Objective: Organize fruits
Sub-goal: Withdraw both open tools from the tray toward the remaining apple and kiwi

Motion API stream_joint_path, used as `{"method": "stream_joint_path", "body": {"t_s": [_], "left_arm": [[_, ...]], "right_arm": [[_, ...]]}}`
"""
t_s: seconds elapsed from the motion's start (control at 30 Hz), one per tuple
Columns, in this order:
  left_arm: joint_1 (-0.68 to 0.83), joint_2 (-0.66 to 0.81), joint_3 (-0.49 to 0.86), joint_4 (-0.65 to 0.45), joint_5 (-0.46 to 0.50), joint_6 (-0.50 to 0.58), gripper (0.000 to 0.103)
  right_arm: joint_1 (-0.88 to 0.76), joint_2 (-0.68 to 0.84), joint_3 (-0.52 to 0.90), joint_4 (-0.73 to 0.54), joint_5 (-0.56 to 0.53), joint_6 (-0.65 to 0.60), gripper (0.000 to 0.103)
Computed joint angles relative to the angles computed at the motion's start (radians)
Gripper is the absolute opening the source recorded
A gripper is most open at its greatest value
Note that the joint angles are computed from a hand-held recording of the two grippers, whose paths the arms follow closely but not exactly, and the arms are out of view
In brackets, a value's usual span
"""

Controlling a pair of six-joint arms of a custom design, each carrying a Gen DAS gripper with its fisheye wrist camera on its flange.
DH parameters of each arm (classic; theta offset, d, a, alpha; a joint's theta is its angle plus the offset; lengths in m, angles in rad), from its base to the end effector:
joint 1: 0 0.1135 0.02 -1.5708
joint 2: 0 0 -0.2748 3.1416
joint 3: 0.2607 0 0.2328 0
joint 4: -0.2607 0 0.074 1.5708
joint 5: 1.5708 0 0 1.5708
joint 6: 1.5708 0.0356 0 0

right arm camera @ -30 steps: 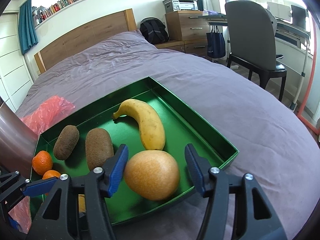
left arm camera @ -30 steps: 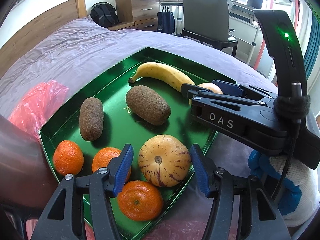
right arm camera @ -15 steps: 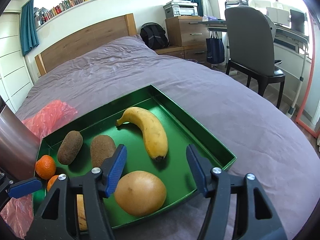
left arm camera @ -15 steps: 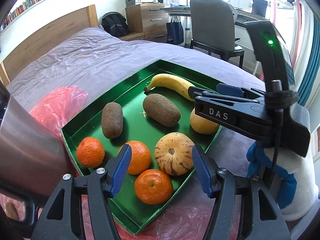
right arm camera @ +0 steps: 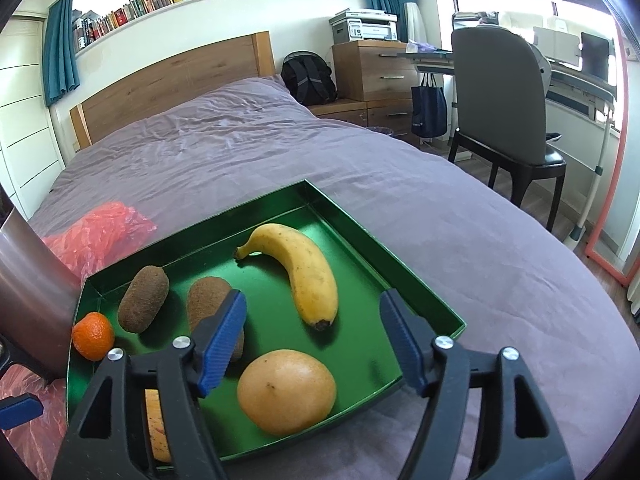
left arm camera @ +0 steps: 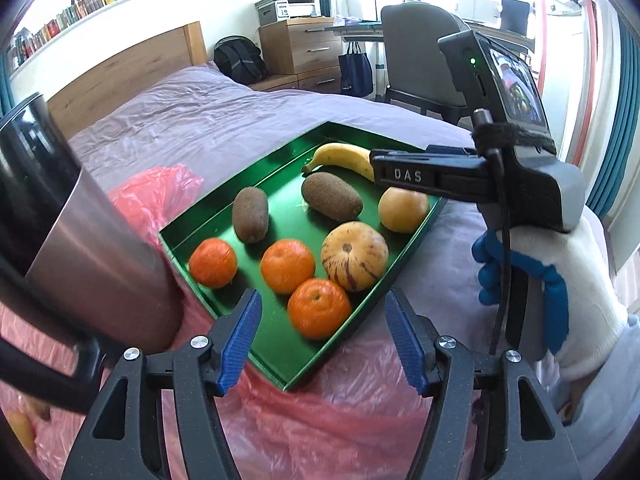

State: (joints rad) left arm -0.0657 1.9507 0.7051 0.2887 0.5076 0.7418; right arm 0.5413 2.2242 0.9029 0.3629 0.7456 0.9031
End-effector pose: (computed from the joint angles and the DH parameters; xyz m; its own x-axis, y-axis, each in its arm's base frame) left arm 0.3094 -0.0377 0.0888 -0.3738 0.6163 -0.6931 0.7994 0.5931 0.0963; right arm 0.3195 0.1639 0.0466 -0.4690 0.3912 -0.7918 0.5233 0.8453 0.1077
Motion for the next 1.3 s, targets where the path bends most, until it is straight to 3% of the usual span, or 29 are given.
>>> {"method": "stream_joint_path", "body": {"t_s": [0.2,0.37,0.5,0.6,0.97,1.1,1.3], "left_arm": [[0.085,-0.038,-0.014,-0.071,0.015,0.037,0.059],[0.217,-0.09,-0.025,-0.164,0.049,0.148,0.061],[0.344,-0.113,0.003,-0.255,0.058,0.215,0.065],[0.426,-0.121,0.02,-0.291,0.061,0.245,0.065],[0.629,-0.147,0.085,-0.384,0.098,0.303,0.069],[0.715,-0.146,0.131,-0.421,0.123,0.329,0.072],[0.849,-0.104,0.248,-0.527,0.17,0.376,0.072]], "right_arm": [[0.032,-0.029,0.013,-0.092,0.035,0.028,0.072],[0.067,-0.071,-0.004,-0.165,0.061,0.099,0.074],[0.136,-0.112,0.011,-0.289,0.103,0.199,0.086],[0.196,-0.126,0.046,-0.373,0.129,0.254,0.087],[0.42,-0.06,0.246,-0.684,0.095,0.467,0.088],[0.497,-0.03,0.358,-0.799,0.097,0.486,0.09],[0.584,0.031,0.53,-0.87,0.102,0.463,0.095]]}}
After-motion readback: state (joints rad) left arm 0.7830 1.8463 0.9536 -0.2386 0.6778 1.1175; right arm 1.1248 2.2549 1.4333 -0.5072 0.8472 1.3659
